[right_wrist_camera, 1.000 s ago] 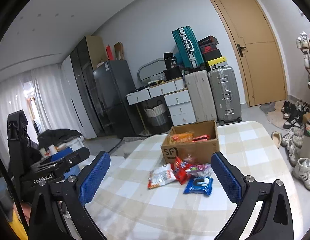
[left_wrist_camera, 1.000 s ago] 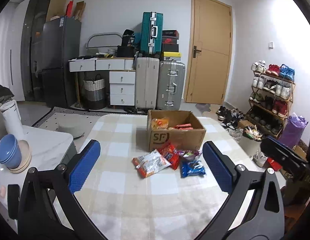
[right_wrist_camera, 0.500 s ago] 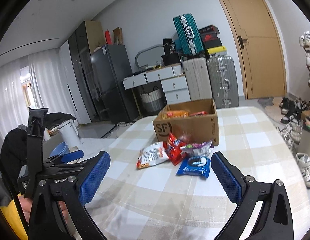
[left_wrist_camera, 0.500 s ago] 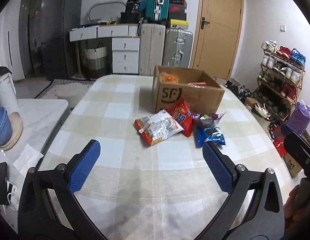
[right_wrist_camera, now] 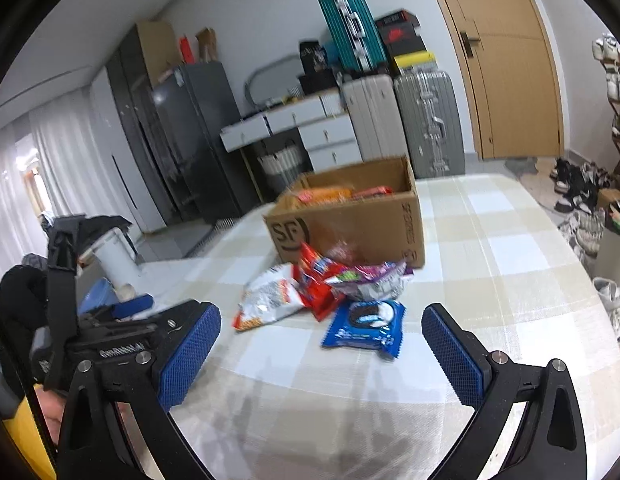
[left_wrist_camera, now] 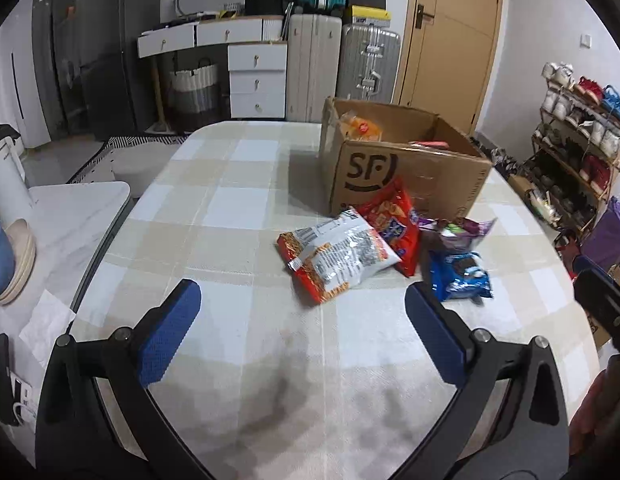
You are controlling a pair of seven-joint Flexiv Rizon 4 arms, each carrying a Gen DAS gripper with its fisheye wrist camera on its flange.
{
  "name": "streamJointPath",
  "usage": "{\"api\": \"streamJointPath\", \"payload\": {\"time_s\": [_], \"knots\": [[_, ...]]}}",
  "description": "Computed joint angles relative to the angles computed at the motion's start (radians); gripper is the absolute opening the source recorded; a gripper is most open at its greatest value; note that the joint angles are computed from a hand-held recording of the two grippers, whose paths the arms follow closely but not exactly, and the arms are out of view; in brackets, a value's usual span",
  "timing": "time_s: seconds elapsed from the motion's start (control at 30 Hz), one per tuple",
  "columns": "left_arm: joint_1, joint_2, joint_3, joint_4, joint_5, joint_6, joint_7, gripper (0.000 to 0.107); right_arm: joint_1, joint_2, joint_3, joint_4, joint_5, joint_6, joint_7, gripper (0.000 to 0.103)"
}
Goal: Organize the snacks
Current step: 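Move both tools back toward the remaining snacks, then grasp the blue Oreo pack with the right gripper while the left gripper grasps the white chip bag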
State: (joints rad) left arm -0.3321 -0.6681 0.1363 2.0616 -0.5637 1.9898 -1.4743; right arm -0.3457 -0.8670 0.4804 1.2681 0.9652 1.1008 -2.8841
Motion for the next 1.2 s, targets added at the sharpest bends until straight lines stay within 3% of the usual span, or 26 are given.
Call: {"api": "streamJointPath", "payload": {"time_s": [0.13,0.3,0.43,0.57,0.67,0.87,1.0,1.07,1.2], "knots": [[-0.011,-0.042,0.039,-0.079,-0.02,-0.072,0.027,0.102,0.111,-0.053,-0.107,-0.068,-0.132,-0.008,0.207,0.102],[-0.028,-0.111,0.107,-0.204,-0.005,-0.189,0.026,0.102,0.187,-0.136,-0.173,-0.164,-0.299,-0.049,0.415,0.102],[-0.06,-0.167,0.185,-0.303,0.039,-0.284,0.012,0.102,0.228,-0.204,-0.194,-0.244,-0.413,-0.085,0.513,0.102],[-0.058,-0.221,0.218,-0.385,0.091,-0.339,-0.011,0.102,0.239,-0.235,-0.18,-0.268,-0.485,-0.075,0.555,0.102],[-0.026,-0.245,0.196,-0.422,0.123,-0.362,-0.035,0.102,0.251,-0.256,-0.176,-0.281,-0.545,-0.072,0.578,0.096],[0.03,-0.295,0.164,-0.489,0.199,-0.365,-0.073,0.102,0.295,-0.267,-0.209,-0.237,-0.668,0.04,0.606,0.065],[0.066,-0.313,0.138,-0.515,0.26,-0.352,-0.088,0.102,0.275,-0.276,-0.171,-0.234,-0.714,0.045,0.614,0.059],[0.08,-0.324,0.127,-0.522,0.283,-0.319,-0.089,0.102,0.245,-0.279,-0.132,-0.247,-0.708,0.016,0.606,0.051],[0.154,-0.309,0.028,-0.5,0.313,-0.286,-0.054,0.102,0.221,-0.271,-0.115,-0.243,-0.689,-0.009,0.596,0.048]]}}
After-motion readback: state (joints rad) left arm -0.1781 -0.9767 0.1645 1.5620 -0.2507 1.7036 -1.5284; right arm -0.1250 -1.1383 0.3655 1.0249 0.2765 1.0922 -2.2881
